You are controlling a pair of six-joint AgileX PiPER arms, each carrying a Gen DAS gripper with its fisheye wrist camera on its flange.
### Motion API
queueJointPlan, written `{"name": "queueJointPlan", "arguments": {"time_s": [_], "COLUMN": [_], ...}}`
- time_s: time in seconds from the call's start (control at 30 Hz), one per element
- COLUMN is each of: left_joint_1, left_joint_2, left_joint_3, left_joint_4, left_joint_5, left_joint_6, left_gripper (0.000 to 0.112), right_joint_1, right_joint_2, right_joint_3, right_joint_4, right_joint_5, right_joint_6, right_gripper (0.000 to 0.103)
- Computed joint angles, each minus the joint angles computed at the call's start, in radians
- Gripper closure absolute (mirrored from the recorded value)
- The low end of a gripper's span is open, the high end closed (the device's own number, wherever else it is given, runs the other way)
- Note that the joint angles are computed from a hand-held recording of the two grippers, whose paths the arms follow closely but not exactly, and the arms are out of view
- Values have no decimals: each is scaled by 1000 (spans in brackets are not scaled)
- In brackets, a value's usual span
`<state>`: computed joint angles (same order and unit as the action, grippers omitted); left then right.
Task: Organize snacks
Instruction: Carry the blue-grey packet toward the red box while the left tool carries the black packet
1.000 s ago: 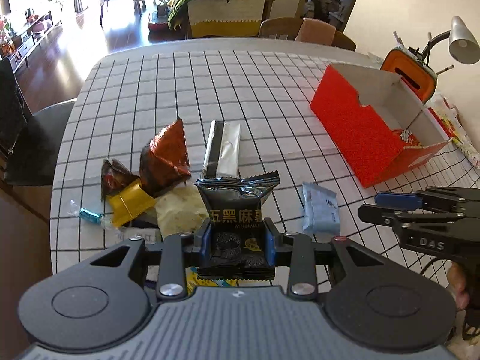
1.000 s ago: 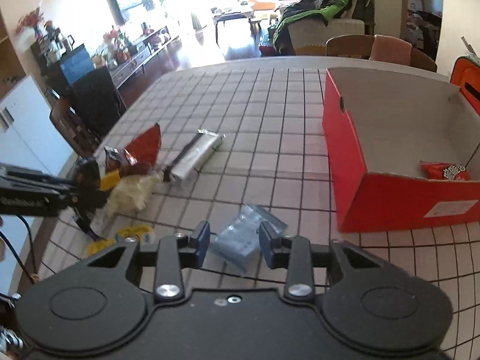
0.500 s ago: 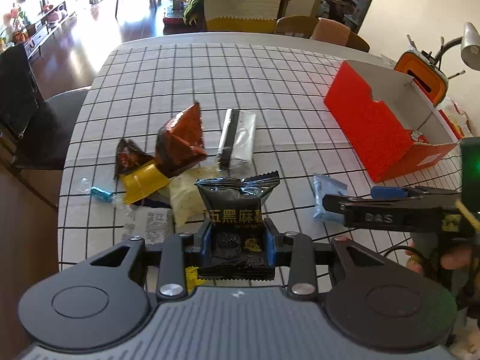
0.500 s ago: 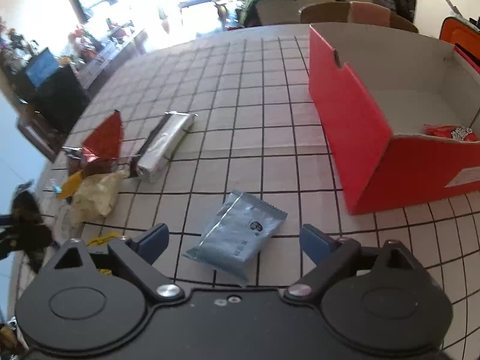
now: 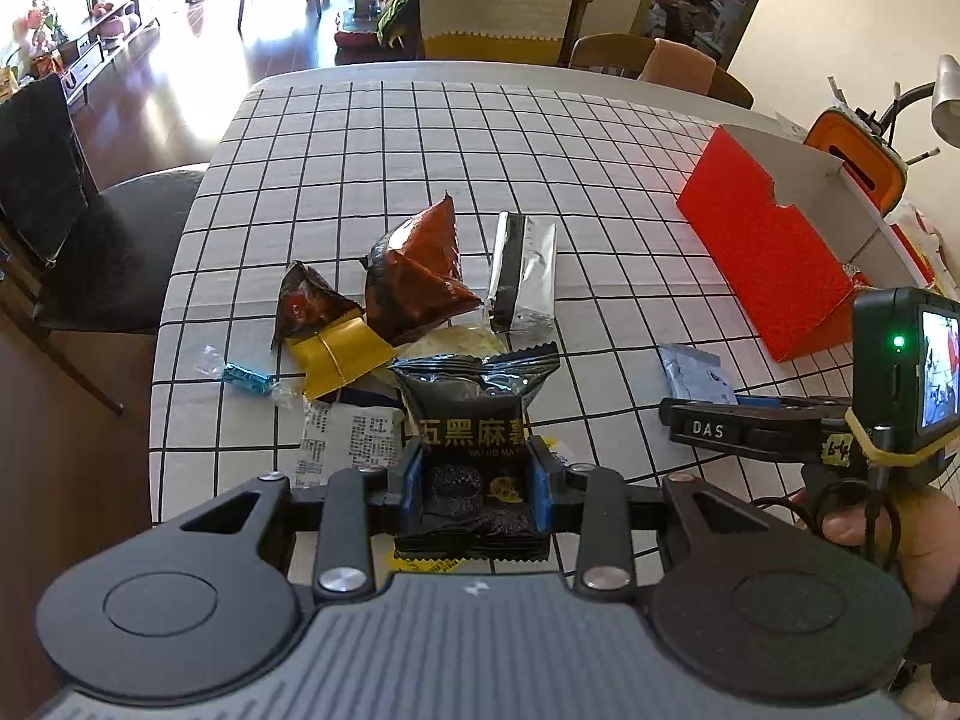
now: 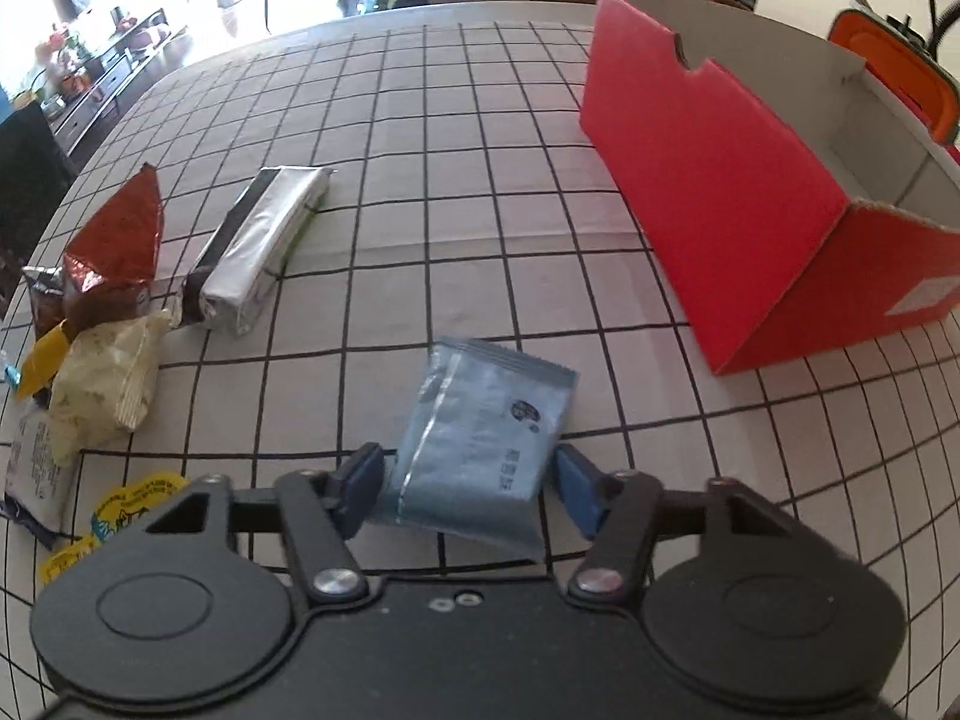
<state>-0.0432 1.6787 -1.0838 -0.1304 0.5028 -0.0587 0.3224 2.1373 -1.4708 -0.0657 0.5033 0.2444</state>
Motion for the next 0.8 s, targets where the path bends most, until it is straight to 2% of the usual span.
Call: {"name": "queueJointPlan", "arguments": {"time_s": [0.17, 0.4, 0.57, 0.8], "left_joint_1": [7, -3, -36, -111], "left_joint_2": [11, 17, 14, 31], "left_joint_3": [-4, -18, -48, -144], "left_joint_4": [-23, -36, -21, 36], "left_joint_5": [1, 7, 20, 62], "left_joint_6": [28, 40, 8, -81], "left_gripper": [79, 79, 79, 79], "right_joint_1": [-18, -62, -126, -246], "right_joint_2": [-13, -92, -183, -263], "right_joint_3": [15, 80, 109, 65], "right_joint_4": [60, 201, 370, 532], "right_joint_5": [-11, -30, 16, 129], "right_joint_6": [-35, -192, -407, -610], "right_gripper": [56, 56, 56, 56]}}
